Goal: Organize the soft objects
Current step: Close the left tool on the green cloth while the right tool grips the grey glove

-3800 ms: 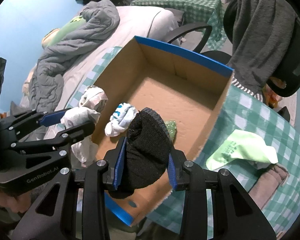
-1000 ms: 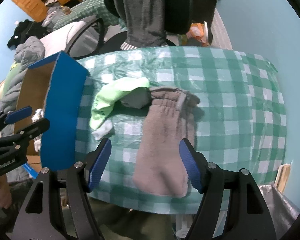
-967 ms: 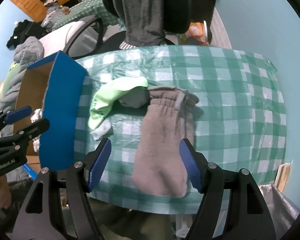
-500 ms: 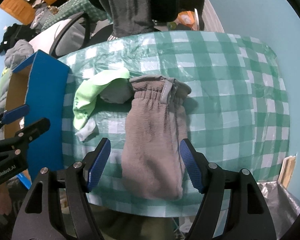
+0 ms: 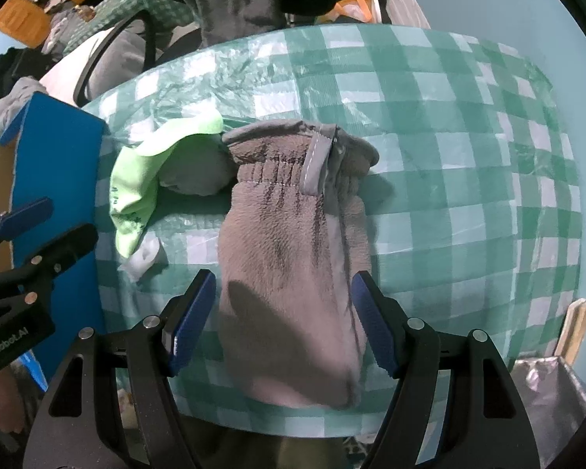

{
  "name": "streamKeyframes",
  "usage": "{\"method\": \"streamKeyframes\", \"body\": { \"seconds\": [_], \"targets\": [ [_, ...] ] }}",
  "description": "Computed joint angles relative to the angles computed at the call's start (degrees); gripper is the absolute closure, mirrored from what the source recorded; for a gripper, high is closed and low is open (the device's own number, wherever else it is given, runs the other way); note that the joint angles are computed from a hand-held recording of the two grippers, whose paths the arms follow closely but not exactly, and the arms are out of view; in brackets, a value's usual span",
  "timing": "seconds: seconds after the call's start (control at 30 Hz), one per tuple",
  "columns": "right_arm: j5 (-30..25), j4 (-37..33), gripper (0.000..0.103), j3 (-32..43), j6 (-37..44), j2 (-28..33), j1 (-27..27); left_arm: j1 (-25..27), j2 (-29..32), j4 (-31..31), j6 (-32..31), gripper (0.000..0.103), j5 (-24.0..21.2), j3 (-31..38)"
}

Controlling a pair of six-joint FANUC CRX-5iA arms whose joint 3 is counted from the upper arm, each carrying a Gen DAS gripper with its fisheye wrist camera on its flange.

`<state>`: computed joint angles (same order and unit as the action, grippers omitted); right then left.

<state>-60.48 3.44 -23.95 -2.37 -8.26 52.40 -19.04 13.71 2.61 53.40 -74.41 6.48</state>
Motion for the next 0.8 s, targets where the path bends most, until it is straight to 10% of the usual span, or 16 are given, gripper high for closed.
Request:
{"method": "streamKeyframes", "body": {
  "seconds": [0.8],
  "targets": [
    [-3.1, -4.9, 0.029, 4.5, 7.4, 7.5, -3.7, -3.2, 4.8, -4.3, 0.3, 0.029, 2.9, 1.8]
  ]
}}
